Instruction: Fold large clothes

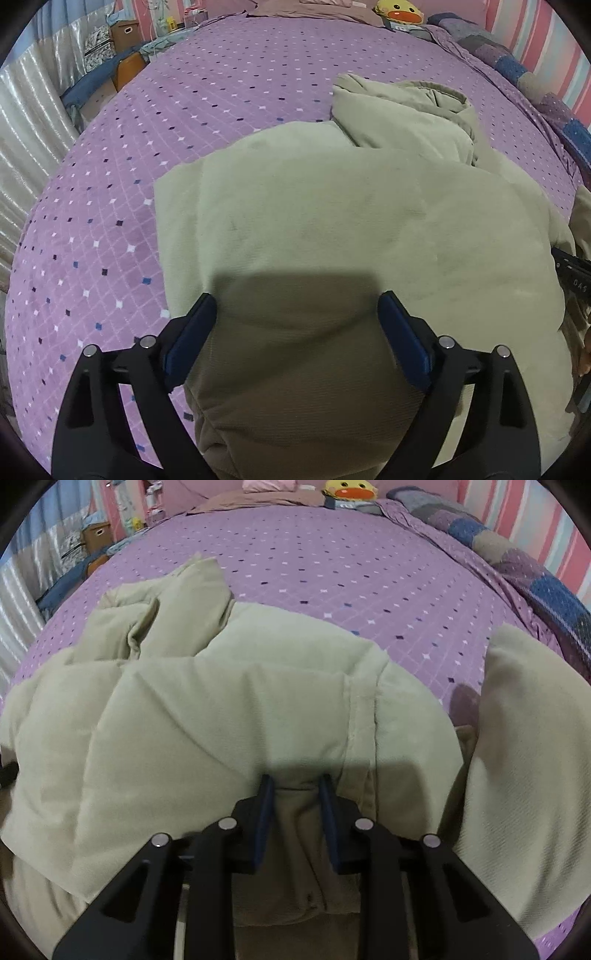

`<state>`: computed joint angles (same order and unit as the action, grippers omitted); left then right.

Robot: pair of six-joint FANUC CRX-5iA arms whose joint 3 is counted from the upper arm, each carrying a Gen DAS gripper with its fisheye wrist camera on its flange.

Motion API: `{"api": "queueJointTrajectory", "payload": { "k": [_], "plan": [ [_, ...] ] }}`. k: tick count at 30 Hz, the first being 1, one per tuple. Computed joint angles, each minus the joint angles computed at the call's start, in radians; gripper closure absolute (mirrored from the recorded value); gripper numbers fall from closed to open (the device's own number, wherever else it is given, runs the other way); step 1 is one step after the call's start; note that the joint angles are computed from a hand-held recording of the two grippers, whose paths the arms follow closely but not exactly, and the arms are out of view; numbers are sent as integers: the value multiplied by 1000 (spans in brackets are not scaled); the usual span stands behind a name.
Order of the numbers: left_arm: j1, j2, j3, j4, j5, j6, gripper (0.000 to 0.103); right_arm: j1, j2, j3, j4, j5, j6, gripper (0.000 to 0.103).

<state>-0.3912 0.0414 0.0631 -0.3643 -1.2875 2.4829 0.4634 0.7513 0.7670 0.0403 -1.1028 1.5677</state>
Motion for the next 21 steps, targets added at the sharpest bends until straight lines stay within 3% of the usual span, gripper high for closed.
{"api": "queueJointTrajectory", "payload": {
  "k": [3, 5, 7, 10, 14, 19, 21],
  "plan": [
    [-28, -17, 19, -23, -38, 22, 14, -31, -77, -57, -71, 8, 27, 74],
    [-57, -38, 31, -55, -60, 39, 10, -57, -165, -141, -120, 57, 57, 65],
    [-97, -51, 56, -99, -109, 63, 6, -81, -248, -216, -155, 111, 73, 48],
    [-130, -70, 73, -122, -146, 70, 5, -120, -307, -256, -179, 135, 75, 47],
    [-151, -81, 85, -127, -177, 86, 4, -202, -299, -227, -170, 108, -31, 47],
    [-161, -103, 62, -113, -171, 112, 4, -306, -253, -208, -166, 128, -263, 24],
    [-163, -101, 58, -109, -170, 113, 4, -346, -209, -166, -184, 117, -360, 23]
  ]
}}
